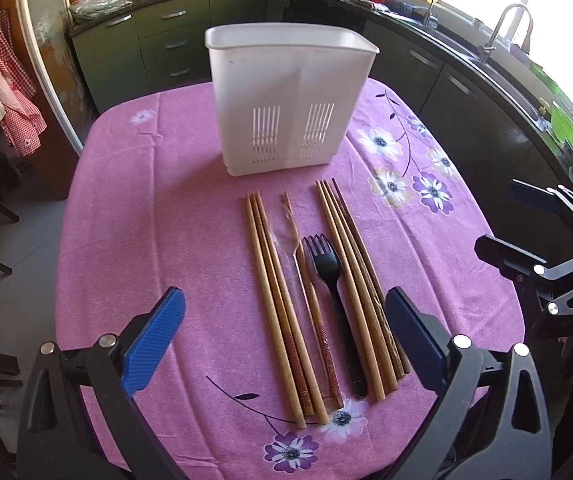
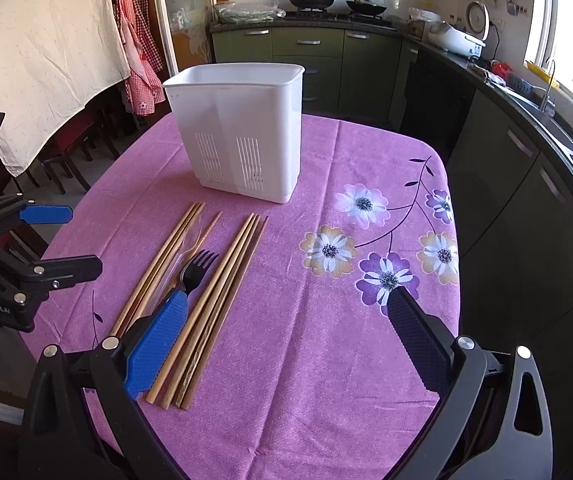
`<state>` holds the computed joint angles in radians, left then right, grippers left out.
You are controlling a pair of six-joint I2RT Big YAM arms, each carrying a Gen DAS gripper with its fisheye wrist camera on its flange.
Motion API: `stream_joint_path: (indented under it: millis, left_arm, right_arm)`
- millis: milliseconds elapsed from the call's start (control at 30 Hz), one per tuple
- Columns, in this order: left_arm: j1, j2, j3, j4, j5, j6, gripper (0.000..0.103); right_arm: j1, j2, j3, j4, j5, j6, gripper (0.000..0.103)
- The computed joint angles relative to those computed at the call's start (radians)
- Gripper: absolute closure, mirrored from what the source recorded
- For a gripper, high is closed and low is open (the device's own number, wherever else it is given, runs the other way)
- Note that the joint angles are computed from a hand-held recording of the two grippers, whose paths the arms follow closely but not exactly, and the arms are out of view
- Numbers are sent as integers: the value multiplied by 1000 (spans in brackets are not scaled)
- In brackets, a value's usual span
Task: Organize utensils
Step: 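Lower the left tool onto the clear plastic spoon and grasp it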
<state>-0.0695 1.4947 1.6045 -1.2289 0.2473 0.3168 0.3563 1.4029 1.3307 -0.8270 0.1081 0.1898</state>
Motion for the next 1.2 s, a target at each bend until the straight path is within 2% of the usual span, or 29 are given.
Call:
stream_joint_path:
  millis: [100, 267, 300, 333, 367, 433, 533, 700, 867, 1200]
  left_arm:
    - [-38, 32, 20, -26, -34, -3, 23]
    - [-65, 113, 88, -108, -39, -37, 44]
    - [-67, 128, 101, -123, -35, -44, 53]
    - [-69, 145, 113, -137, -32, -52, 61]
    - [-69, 162, 126, -150, -29, -59, 64]
    - [-70, 192, 146, -164, -28, -74, 68]
    - [-70, 225, 168, -170, -44, -100, 78]
    - [-69, 270, 203, -175, -65, -127, 78]
    - [-71, 288, 220, -193, -65, -123, 78]
    - [-68, 309, 240, -212, -65, -112, 89]
  right_arm:
    - [-29, 11, 15, -25, -28, 8, 15]
    - [-62, 11, 0, -28, -90, 15, 48]
    - [-64, 10, -4, -29, -96, 15, 50]
    - [-66, 8, -11, -26, -100, 12, 57]
    - [-66, 6, -17, -23, -105, 14, 65]
    - [-67, 4, -24, -18, -118, 15, 74]
    - [-69, 5, -31, -14, -127, 11, 76]
    - [-69, 6, -40, -5, -138, 5, 76]
    - [-72, 10, -42, -5, -149, 2, 76]
    - [-71, 12, -45, -2, -161, -1, 76]
